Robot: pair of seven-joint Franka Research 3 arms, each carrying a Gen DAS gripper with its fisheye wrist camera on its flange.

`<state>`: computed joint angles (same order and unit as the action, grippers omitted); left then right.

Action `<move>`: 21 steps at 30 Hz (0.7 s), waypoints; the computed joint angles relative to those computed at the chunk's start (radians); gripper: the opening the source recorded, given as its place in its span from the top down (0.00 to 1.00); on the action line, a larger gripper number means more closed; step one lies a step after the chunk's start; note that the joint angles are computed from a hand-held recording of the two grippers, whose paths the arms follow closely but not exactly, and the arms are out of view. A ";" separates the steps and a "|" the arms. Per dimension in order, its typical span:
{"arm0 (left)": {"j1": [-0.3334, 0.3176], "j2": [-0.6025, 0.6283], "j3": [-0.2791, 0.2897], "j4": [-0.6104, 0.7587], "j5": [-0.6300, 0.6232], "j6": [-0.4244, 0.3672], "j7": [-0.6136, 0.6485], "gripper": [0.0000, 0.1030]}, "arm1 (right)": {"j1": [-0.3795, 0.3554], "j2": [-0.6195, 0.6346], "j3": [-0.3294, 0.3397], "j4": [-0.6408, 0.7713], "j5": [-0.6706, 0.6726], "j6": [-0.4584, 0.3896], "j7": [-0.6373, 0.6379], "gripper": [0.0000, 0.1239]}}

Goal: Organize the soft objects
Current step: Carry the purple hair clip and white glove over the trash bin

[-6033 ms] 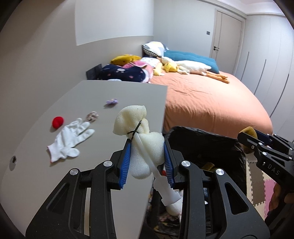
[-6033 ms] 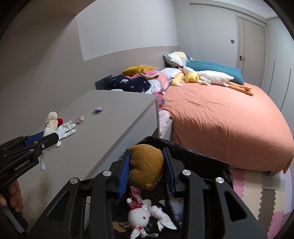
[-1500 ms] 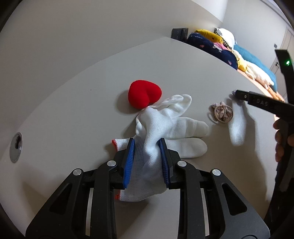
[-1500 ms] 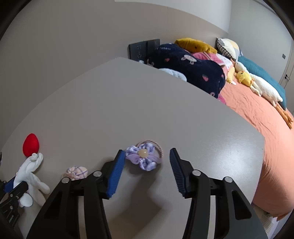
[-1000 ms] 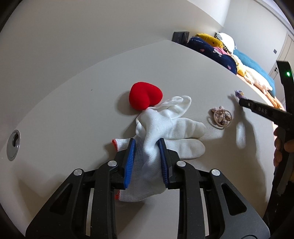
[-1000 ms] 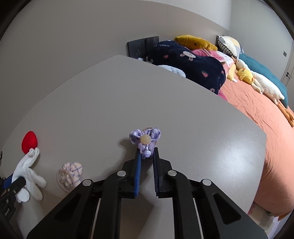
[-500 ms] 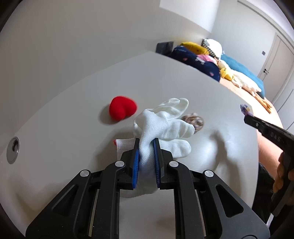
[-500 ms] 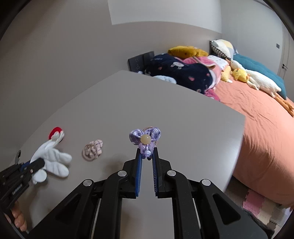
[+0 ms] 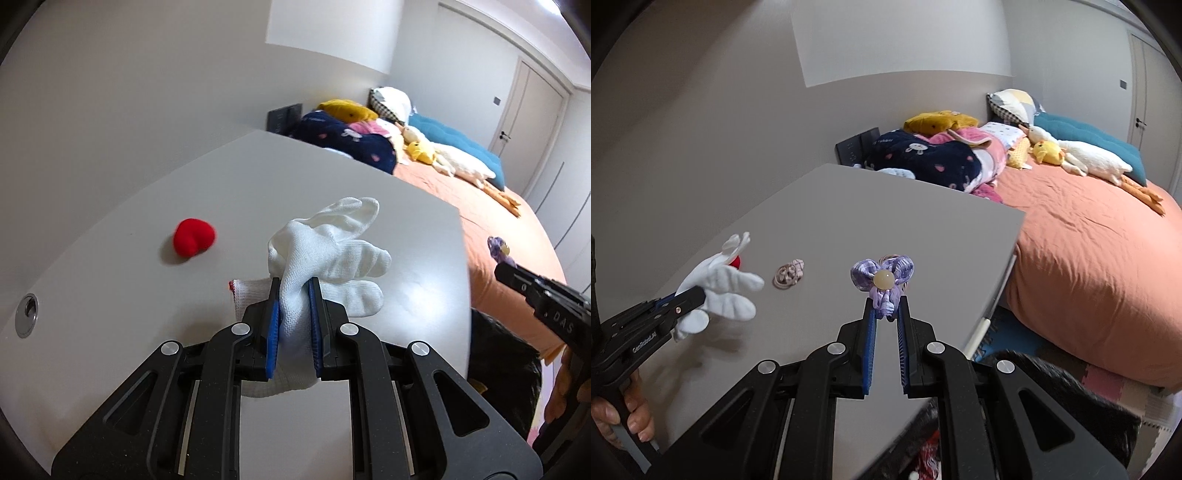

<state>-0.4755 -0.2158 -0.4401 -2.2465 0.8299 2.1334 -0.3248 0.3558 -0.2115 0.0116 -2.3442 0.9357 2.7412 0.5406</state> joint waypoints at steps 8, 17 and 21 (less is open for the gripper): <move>-0.043 0.112 -0.019 0.134 0.059 -0.044 0.019 0.87 | -0.031 -0.113 -0.052 -0.099 0.003 -0.020 -0.017 0.90; -0.121 0.199 -0.007 0.245 0.098 -0.098 0.034 0.87 | -0.057 -0.224 -0.115 -0.169 0.013 -0.047 -0.056 0.90; -0.157 0.236 -0.004 0.295 0.119 -0.126 0.038 0.87 | -0.073 -0.273 -0.140 -0.199 0.017 -0.064 -0.071 0.90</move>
<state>-0.6324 0.0202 -0.4445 -1.9519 0.9488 2.0075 -0.2870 0.2827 -0.4840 -0.1288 -2.5430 0.9531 2.6774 0.4701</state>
